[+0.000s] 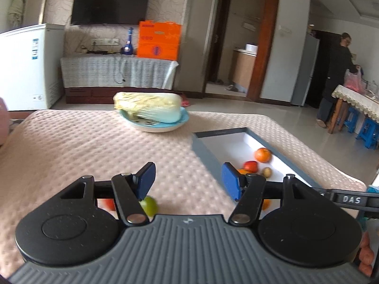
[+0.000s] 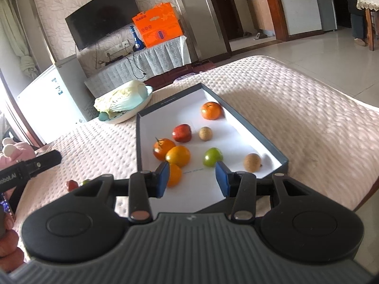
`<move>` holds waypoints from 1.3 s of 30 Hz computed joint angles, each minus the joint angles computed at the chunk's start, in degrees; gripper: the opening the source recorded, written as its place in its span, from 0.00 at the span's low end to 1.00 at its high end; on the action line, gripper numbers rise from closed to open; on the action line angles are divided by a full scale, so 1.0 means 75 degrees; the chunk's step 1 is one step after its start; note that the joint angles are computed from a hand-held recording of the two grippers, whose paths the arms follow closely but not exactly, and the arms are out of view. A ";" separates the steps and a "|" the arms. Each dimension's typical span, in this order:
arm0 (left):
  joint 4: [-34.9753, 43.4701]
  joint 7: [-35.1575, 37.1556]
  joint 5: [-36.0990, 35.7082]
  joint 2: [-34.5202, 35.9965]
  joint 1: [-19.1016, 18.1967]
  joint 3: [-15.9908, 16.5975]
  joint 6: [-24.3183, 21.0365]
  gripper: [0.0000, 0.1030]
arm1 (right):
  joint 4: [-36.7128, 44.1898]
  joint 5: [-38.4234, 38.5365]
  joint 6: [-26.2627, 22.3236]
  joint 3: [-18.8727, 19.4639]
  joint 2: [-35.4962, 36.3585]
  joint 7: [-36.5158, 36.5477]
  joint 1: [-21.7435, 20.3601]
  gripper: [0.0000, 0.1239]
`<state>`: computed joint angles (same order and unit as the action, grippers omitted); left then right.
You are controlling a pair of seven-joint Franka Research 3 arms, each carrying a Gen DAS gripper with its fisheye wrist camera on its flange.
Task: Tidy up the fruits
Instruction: 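Lift both open grippers away from the box back over the bed, then move the left gripper toward the red apple while the right approaches the green lime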
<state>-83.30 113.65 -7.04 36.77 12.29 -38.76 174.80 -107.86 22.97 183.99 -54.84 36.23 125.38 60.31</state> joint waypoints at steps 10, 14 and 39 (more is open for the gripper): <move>0.0103 -0.0701 0.0190 -0.0164 0.0018 0.0923 0.0117 0.65 | 0.1068 -0.0179 0.0400 0.1411 0.0183 -0.0873 -0.1101 0.36; 0.0528 -0.1217 0.0125 -0.0010 -0.0023 0.1307 -0.0176 0.65 | 0.1908 -0.0515 0.0411 0.2872 0.0248 -0.1796 -0.2198 0.36; 0.1305 -0.0092 -0.0398 0.0438 -0.0427 0.1588 -0.1127 0.65 | 0.6369 -0.3121 -0.2053 0.4504 0.2464 -0.0898 -0.4047 0.36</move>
<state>-73.51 112.96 -10.03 40.06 9.09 -26.85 166.35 -60.10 -0.44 168.59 -21.06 54.71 118.65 29.96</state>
